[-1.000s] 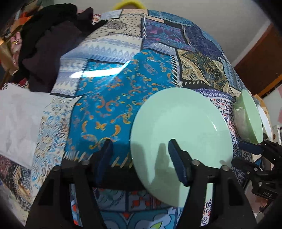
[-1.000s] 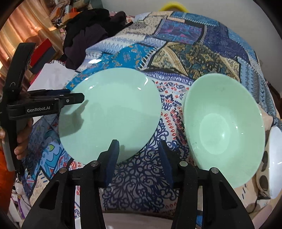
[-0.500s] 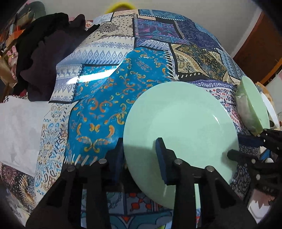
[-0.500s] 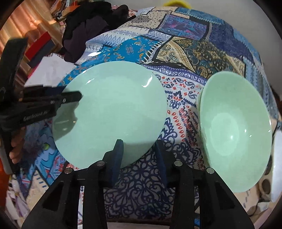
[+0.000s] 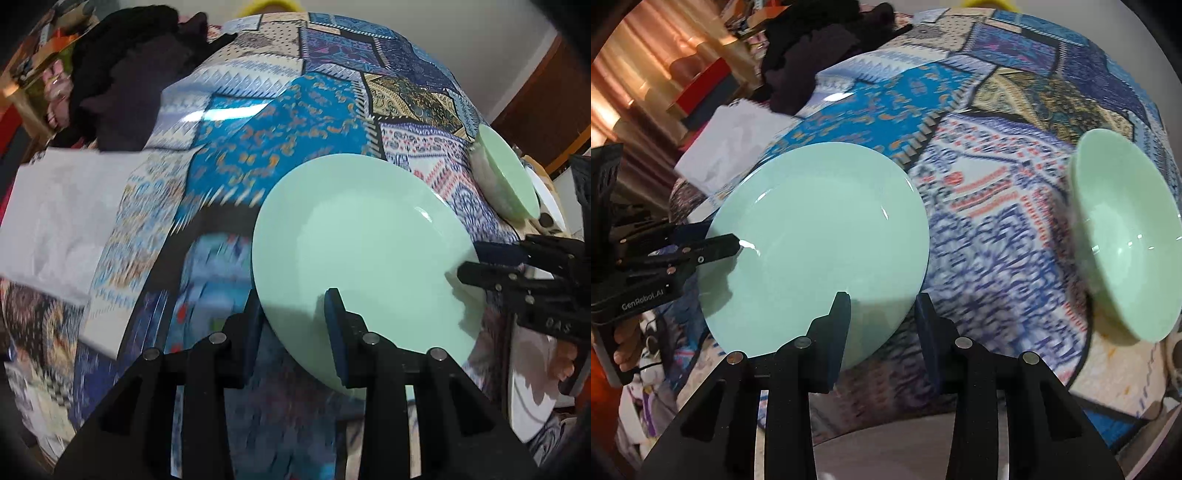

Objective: Organize plates and bowls
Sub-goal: 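Lift and carry the light green plate toward the plate stack with both tools, then carry the green plate with the left tool while the right tool reaches the pink bowl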

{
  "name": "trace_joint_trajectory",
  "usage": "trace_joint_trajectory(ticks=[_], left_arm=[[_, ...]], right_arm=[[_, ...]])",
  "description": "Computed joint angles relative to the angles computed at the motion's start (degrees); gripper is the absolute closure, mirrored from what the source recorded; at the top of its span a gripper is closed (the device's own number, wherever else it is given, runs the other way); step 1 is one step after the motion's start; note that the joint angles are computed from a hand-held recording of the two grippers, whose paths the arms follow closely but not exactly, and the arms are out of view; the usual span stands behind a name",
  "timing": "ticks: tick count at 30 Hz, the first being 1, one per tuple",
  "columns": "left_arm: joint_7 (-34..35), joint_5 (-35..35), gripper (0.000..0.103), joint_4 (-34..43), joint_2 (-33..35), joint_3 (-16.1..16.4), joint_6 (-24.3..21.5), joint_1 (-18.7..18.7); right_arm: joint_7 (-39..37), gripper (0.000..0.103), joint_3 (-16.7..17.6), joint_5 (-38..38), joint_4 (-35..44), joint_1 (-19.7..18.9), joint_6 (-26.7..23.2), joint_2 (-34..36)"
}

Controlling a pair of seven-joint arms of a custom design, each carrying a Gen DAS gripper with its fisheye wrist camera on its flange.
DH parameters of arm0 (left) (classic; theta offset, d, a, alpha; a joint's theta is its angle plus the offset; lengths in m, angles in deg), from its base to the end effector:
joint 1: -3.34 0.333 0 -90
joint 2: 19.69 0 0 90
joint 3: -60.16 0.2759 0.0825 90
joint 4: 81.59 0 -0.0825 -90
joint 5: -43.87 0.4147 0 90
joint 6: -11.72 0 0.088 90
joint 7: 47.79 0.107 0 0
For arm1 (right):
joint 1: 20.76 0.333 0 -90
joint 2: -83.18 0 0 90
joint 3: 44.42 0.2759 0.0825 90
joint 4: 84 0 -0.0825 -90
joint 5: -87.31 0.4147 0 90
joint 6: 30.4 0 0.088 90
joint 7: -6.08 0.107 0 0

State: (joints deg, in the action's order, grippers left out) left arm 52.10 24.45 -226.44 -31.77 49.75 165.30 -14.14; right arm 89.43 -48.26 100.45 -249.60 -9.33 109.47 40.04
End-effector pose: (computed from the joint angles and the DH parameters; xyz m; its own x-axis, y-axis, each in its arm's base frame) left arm 0.4499 -0.2239 0.3277 -0.3974 -0.9055 0.1484 -0.8756 0.3258 -0.3567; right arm 0.3776 0.0563 0.3616 0.1349 -0.9699 -0.2029 -0.9518 -0.0699 -0.2985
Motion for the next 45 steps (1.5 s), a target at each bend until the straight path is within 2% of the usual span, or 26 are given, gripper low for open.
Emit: trace_joint_trajectory(ticks=[4,8,11,14,21,24,25,33,45], left_arm=[[-1.15,0.13,0.070,-5.05,-5.42,0.49,-1.18,-0.11],[-0.99,-0.32,0.070,-6.70,-7.42,1.58,-2.31,-0.69],[-1.40,-0.27,0.070,-6.89,-7.62,1.92,-2.32,-0.61],[-0.78,-1.41,0.070,-6.43,-6.80,2.52,-2.44,-0.89],[2.65,-4.80,0.070,-6.04,-5.94,3.36,-1.94,-1.86],[2.34,-4.54,0.070,-5.91,-6.28,2.65,-2.60,-1.42],[2.36,-4.79,0.070,-5.83,-6.25,2.70,-2.71,-1.39],[0.13,-3.94,0.070,-6.48,-8.19,1.59,-1.54,-1.26],[-2.60,-2.66,0.070,-8.48,-15.84,2.22,-0.18,-3.91]], right_arm=[[-0.82,0.070,0.38,0.09,-0.10,1.19,0.02,0.13],[-0.58,0.071,-0.66,1.69,2.99,1.27,1.01,4.91],[0.21,0.071,0.23,1.62,5.15,0.89,2.23,8.40],[-0.69,0.072,-0.45,3.14,7.93,1.43,3.02,13.22],[-1.38,0.073,1.03,4.10,11.64,1.83,5.66,19.14],[-0.42,0.077,0.36,3.84,10.91,2.47,6.03,18.17],[-0.67,0.077,1.06,4.27,9.58,1.25,4.45,15.70],[1.45,0.078,0.70,3.32,4.98,0.50,3.30,7.67],[4.14,0.078,0.10,1.34,-1.43,-1.14,1.11,-8.20]])
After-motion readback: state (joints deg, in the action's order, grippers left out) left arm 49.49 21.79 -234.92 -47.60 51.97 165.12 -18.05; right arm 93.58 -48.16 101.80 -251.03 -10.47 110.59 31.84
